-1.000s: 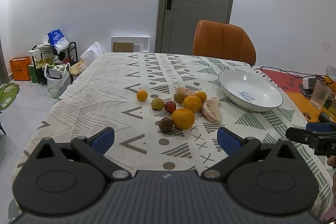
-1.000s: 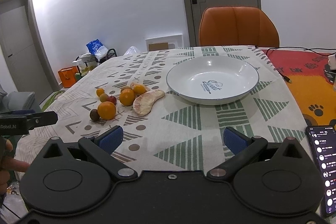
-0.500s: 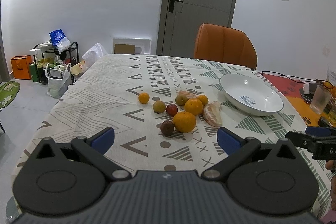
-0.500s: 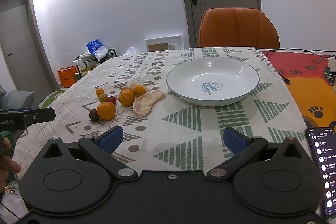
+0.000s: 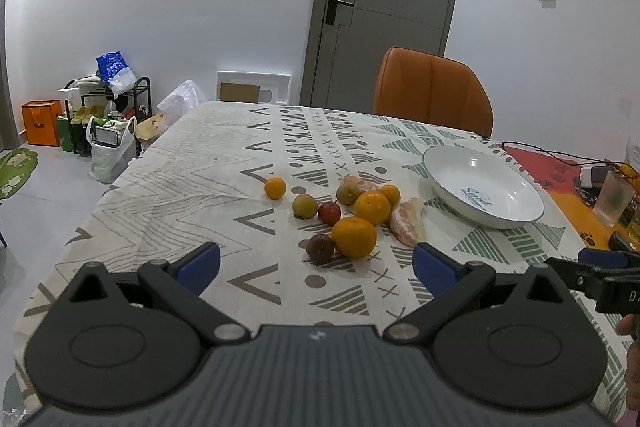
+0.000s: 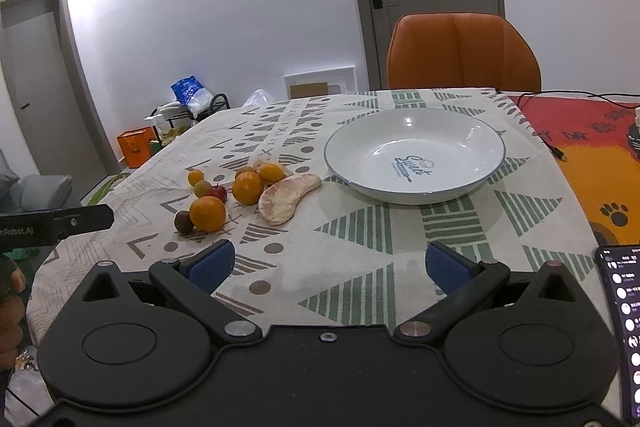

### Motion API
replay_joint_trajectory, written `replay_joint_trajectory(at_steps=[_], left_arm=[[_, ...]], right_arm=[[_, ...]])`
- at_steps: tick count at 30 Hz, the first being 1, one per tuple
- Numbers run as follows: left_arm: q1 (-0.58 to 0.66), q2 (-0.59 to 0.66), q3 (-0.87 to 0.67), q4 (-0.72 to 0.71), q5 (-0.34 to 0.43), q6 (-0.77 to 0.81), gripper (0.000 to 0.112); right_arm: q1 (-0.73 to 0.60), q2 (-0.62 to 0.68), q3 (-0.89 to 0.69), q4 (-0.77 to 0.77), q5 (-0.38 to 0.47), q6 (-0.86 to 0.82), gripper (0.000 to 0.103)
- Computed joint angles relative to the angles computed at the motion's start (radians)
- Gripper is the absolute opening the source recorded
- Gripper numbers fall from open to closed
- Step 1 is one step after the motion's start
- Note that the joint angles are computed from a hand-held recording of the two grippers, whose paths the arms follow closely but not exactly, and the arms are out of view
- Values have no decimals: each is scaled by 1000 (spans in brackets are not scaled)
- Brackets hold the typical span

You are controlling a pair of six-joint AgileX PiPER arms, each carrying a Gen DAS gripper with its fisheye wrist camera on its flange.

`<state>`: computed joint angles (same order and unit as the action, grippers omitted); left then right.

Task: Organize fruits
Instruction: 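Move both tools toward the fruit pile on the table, then grasp the dark brown fruit with the left tool while the right tool grasps a pomelo segment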

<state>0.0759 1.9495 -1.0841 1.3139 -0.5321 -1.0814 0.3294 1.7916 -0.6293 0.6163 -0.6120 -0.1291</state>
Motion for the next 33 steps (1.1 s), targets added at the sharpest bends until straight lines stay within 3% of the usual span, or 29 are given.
replay_joint_trajectory(at_steps=[7, 21, 33], left_arm=[[-14, 39, -45, -9, 8, -21, 94], [-54, 165, -187, 97, 80, -148, 66], [-81, 254, -300, 197, 95, -279, 54]], right_arm=[[-22, 33, -32, -66, 10, 39, 102], [-72, 125, -141, -206, 72, 115, 86], [-104, 213, -251, -304, 130, 175, 74]])
